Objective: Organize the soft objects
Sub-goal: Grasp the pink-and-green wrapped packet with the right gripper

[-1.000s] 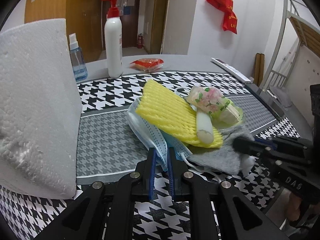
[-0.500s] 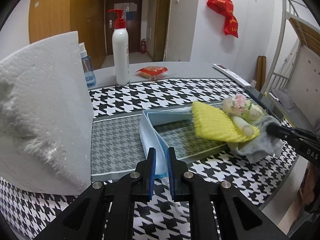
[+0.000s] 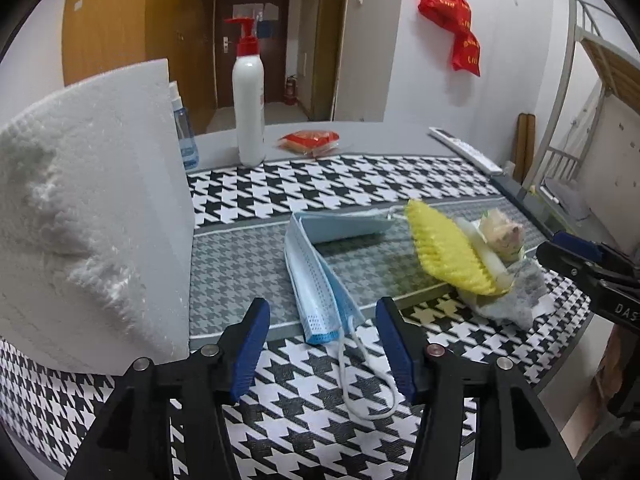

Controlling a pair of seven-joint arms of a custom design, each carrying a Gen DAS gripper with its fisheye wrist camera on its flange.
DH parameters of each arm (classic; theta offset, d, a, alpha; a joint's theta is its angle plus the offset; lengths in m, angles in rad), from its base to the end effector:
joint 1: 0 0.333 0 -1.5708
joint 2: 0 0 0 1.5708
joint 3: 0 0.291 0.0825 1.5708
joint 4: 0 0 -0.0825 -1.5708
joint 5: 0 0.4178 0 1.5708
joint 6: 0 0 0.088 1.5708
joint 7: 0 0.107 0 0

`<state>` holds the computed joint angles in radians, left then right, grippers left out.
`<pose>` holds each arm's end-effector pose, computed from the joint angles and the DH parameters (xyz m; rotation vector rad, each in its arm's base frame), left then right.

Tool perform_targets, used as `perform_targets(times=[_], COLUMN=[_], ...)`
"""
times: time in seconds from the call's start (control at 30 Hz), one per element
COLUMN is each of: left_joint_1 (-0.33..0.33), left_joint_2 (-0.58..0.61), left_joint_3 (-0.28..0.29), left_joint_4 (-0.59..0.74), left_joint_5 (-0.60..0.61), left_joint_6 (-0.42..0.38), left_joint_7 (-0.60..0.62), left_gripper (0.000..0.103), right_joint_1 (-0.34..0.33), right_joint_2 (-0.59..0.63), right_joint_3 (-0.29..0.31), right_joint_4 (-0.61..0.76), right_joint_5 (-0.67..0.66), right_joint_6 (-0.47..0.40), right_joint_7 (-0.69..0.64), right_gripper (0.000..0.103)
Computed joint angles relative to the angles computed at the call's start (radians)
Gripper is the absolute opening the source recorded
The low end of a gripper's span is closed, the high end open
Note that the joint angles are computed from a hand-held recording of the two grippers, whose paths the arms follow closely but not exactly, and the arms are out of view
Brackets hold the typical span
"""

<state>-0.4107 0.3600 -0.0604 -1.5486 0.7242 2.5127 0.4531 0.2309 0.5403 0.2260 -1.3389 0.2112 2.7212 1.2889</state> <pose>0.6540 -0.3326 0.4762 -1.9106 1.5731 -0.7606 0.7212 0.2981 0.4924 -1.9733 1.1700 -0.4241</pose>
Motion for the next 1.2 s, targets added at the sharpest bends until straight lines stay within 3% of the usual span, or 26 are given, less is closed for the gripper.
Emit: perform_targets(times=[0.13,0.3,0.8,1.07,1.2], left_joint_1=[-0.001,-0.006,-0.004,-0.006,-0.008], left_joint_2=[0.04,0.083,0.104,0.102,0.103], left_joint_3=[0.004,0.016,0.029,0.035,0.038], left_joint_4=[0.06,0.121,0.138,0.131,0.135], left_joint_5=[-0.017,-0.045,-0.095,-0.113,-0.111], left_joint_6=[-0.016,-0.037,-0.026,-0.021,-0.03], left_joint_7=[0.015,0.046,0.084,0.089,0.089], left_gripper=[0.063,0.066,0.066,0.066,0.066], right_joint_1=[0.024,0.025,0.085,0.081,0.074], right_joint_2=[0.045,0.11,0.257,0.292,0.32], right_joint_3=[-0.025,-0.005,-0.043,-0.036,-0.032], right_joint_4=[0.068,0.166,0.389,0.445,0.493], right_joint_5=[-0.039,-0.039,-0.072,-0.05,-0.025], right_joint_6=[-0.018,-0.07,-0.196,-0.216,-0.246], right_joint_7=[0.027,-0.005,-0.015,-0.003,0.02], right_gripper=[0.068,0.068,0.071,0.071,0.054])
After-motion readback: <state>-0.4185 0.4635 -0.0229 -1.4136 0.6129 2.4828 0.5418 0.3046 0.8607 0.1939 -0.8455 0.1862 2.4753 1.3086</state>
